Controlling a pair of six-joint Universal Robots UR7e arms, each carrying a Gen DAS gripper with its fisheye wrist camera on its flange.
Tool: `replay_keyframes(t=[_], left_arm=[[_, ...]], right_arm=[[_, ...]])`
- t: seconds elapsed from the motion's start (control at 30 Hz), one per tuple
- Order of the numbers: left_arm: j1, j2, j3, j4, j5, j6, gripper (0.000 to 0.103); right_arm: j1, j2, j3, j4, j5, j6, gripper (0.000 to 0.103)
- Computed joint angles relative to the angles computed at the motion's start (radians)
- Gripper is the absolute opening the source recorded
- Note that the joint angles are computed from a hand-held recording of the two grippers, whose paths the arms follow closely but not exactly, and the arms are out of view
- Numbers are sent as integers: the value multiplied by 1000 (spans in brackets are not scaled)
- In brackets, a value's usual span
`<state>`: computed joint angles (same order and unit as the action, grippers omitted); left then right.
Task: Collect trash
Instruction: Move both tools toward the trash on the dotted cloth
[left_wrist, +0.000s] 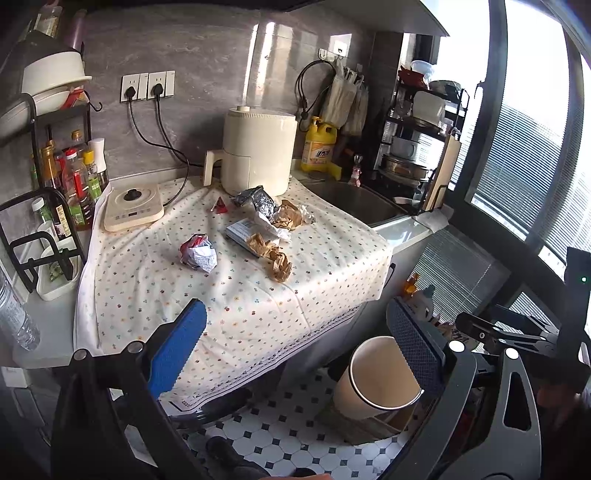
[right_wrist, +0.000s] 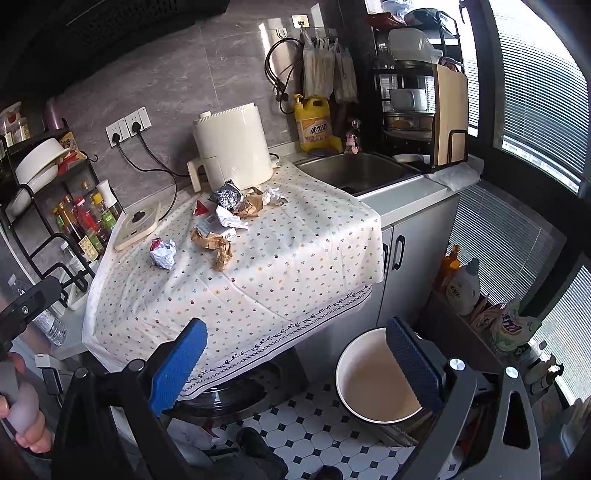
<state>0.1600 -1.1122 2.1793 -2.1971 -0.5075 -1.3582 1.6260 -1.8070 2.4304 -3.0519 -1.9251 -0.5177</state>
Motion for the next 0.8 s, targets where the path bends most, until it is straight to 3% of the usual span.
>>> replay_keyframes(t=[0.8], left_arm=[[18, 76, -52, -97, 0, 82, 97]], right_arm=[[-52, -38, -15, 8, 43, -30, 95]])
